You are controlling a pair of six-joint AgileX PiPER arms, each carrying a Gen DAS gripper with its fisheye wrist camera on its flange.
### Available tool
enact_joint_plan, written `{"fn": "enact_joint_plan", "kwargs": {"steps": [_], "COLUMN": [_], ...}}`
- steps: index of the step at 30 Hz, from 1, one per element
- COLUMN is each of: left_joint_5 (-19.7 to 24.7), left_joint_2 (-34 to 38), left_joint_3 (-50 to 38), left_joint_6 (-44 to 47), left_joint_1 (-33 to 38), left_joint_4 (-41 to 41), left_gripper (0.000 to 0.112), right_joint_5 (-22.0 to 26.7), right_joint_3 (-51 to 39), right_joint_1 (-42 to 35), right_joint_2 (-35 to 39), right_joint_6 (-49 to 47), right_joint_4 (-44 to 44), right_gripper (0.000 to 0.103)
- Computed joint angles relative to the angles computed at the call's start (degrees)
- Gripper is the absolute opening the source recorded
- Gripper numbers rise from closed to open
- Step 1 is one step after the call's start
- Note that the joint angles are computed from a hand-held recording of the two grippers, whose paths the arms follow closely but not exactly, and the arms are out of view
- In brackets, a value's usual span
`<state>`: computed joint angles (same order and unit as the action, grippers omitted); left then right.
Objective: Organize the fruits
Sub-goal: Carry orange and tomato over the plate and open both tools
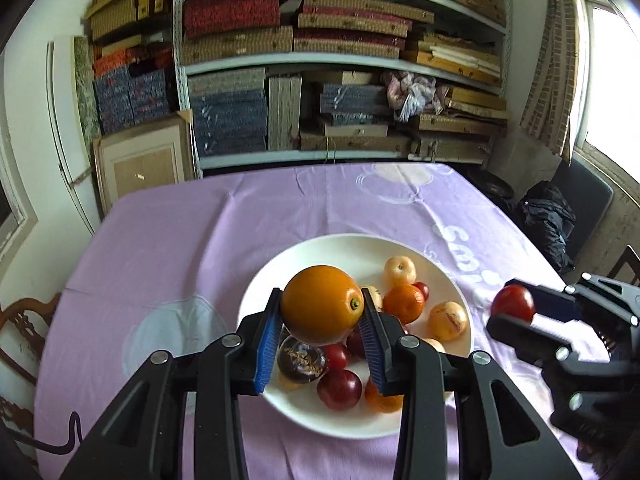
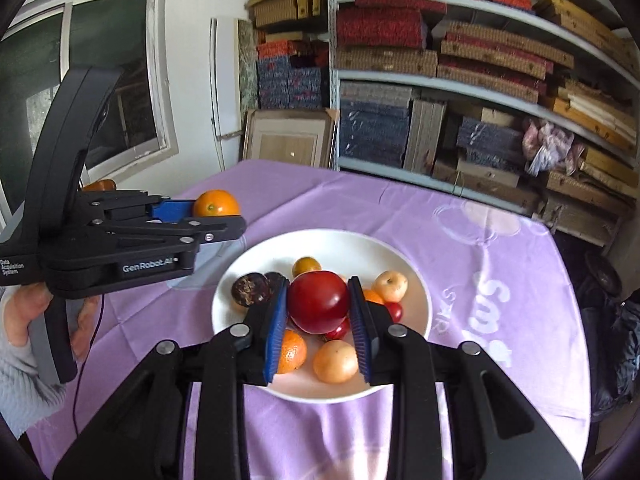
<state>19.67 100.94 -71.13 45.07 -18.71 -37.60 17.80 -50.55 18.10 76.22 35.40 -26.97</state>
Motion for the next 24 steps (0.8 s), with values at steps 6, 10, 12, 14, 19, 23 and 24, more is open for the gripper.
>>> {"fn": "enact_joint_plan", "kwargs": {"steps": [6,10,12,14,19,23,24], "left_joint_5": [0.9,1.0,1.2,1.4,1.1,1.4,1.1], "left_joint_2": [10.8,14.5,15.7,16.8,17.8,17.5,17.3], "left_joint_3": [-8.4,-11.2,-11.9,-12.7,-13.6,-13.7,-13.3], "left_joint_6": [-4.2,-4.9,-4.6,-4.2,-4.5,-4.0,-4.1], "left_joint_1": [0.0,0.0,0.1,0.2,0.2,0.3,0.2], "left_joint_4": [3.7,5.0,4.9,4.6,5.0,4.4,4.4], "left_gripper": [0.038,0.038,0.038,0.038,0.038,0.038,0.038], "right_joint_5": [-5.6,-7.7,-8.2,-8.5,-9.0,-9.5,-9.6], "right_joint_3": [-3.7,-5.0,-5.5,-6.1,-6.5,-6.1,-5.9], "right_joint_1": [-3.3,-4.4,-4.6,-4.7,-5.0,-4.9,-4.8], "right_joint_2": [11.7,16.1,17.8,19.3,20.8,20.7,20.4], "right_joint_6": [-8.2,-12.5,-12.9,-12.1,-11.5,-12.0,-11.6], "right_joint_4": [7.0,10.5,10.9,9.9,8.8,9.3,9.0], "right_gripper": [0.029,0.029,0.029,0.029,0.030,0.035,0.036]}}
